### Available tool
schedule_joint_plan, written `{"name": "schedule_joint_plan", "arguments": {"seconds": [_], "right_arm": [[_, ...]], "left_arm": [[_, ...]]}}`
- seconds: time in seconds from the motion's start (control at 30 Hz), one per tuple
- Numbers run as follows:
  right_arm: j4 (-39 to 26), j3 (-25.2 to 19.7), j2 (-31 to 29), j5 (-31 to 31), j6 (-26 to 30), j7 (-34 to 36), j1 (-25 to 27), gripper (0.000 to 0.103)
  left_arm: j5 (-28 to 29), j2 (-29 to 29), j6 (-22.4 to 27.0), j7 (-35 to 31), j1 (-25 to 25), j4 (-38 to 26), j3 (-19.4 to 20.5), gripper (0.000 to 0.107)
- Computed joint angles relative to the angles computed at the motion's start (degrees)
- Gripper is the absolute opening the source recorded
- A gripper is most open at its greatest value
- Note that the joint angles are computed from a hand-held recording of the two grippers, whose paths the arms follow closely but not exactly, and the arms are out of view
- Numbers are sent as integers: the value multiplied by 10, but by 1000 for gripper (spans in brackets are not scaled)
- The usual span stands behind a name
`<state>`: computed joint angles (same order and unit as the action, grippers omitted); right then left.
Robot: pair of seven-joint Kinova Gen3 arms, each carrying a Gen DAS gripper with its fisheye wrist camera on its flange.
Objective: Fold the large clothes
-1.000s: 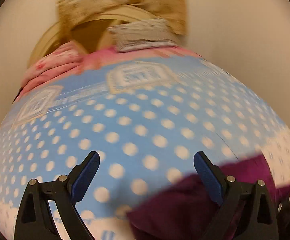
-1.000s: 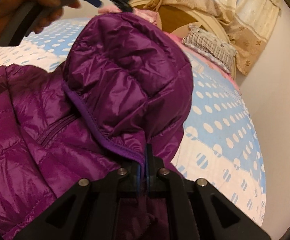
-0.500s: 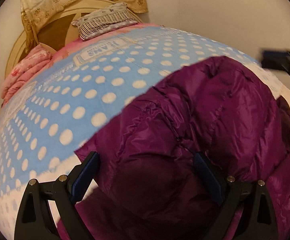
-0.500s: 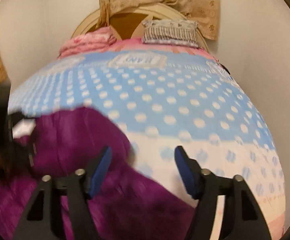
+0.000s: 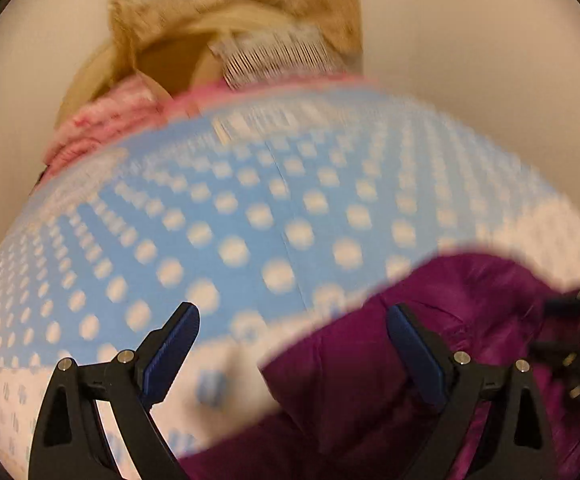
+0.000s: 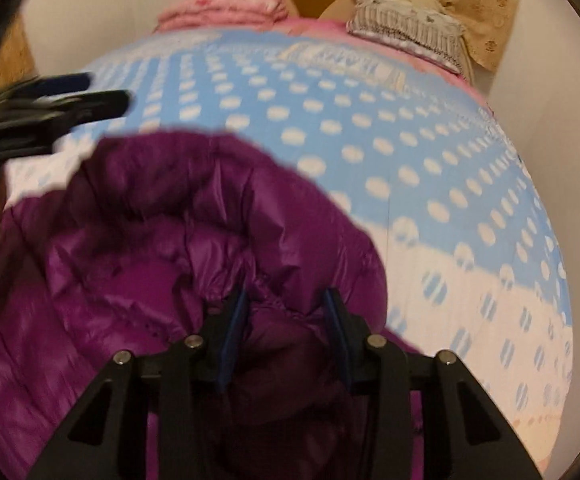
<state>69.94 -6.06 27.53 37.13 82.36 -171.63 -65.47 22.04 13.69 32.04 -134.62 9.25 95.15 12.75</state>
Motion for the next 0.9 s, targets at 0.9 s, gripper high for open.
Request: {"name": "schedule_joint_plan", "arguments": {"seconds": [0.9], "right_arm": [[97, -35, -67, -25, -117, -265, -10, 64]], "left_arm": [[222, -145, 95, -180, -54, 155, -95, 95]]}}
